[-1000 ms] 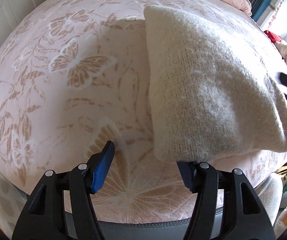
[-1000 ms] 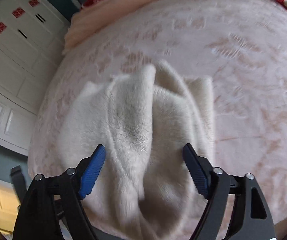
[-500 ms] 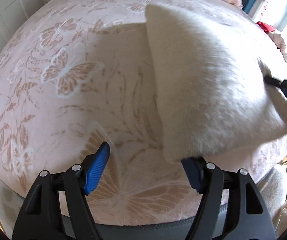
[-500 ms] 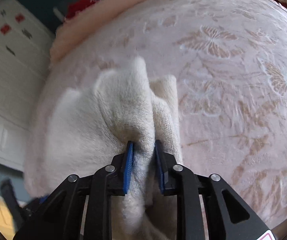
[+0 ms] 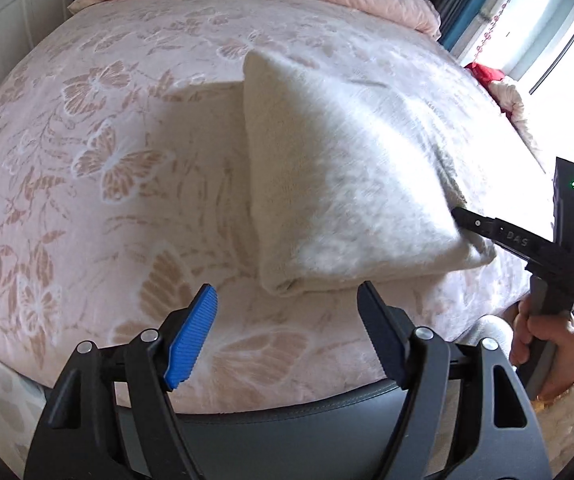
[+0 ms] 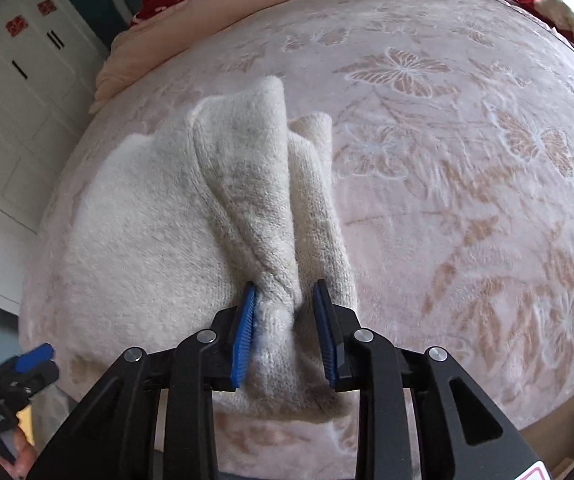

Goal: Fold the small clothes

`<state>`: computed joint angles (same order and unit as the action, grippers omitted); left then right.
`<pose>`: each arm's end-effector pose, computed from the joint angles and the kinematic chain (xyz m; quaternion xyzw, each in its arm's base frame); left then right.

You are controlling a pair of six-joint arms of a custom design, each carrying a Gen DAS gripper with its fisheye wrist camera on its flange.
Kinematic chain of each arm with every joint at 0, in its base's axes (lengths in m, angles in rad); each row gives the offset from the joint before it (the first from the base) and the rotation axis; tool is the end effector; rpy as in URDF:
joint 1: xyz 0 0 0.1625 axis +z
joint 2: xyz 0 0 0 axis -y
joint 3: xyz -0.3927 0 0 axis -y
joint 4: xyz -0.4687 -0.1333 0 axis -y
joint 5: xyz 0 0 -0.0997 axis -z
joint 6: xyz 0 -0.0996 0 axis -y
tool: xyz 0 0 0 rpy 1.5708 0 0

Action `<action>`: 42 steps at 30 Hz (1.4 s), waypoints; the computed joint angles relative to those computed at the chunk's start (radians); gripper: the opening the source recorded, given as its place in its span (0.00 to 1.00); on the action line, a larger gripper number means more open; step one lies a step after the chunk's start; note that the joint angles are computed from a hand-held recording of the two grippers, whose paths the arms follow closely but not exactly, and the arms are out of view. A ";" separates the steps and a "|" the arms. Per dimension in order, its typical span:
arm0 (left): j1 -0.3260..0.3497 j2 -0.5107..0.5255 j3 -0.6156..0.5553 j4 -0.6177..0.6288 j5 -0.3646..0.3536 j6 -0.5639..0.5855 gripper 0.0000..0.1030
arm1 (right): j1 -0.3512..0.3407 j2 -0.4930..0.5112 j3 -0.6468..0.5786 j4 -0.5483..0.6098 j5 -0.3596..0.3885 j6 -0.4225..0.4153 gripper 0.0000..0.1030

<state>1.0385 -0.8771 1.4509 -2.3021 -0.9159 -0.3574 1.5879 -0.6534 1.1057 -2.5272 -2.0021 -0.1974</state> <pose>-0.2163 -0.7495 0.1476 0.0572 0.9425 -0.2052 0.2574 0.1064 -0.8627 0.1653 0.0482 -0.9462 0.2240 0.2283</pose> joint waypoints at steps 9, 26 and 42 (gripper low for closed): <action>0.097 0.116 -0.193 -0.044 -0.255 -0.137 0.90 | -0.043 -0.013 -0.019 0.086 0.107 0.129 0.78; 0.129 0.303 -0.435 0.122 -0.297 -0.215 0.69 | -0.082 0.056 -0.096 0.118 0.325 0.264 0.38; -0.028 0.118 -0.254 0.093 -0.496 -0.071 0.48 | 0.057 -0.431 0.381 -0.086 0.165 0.188 0.33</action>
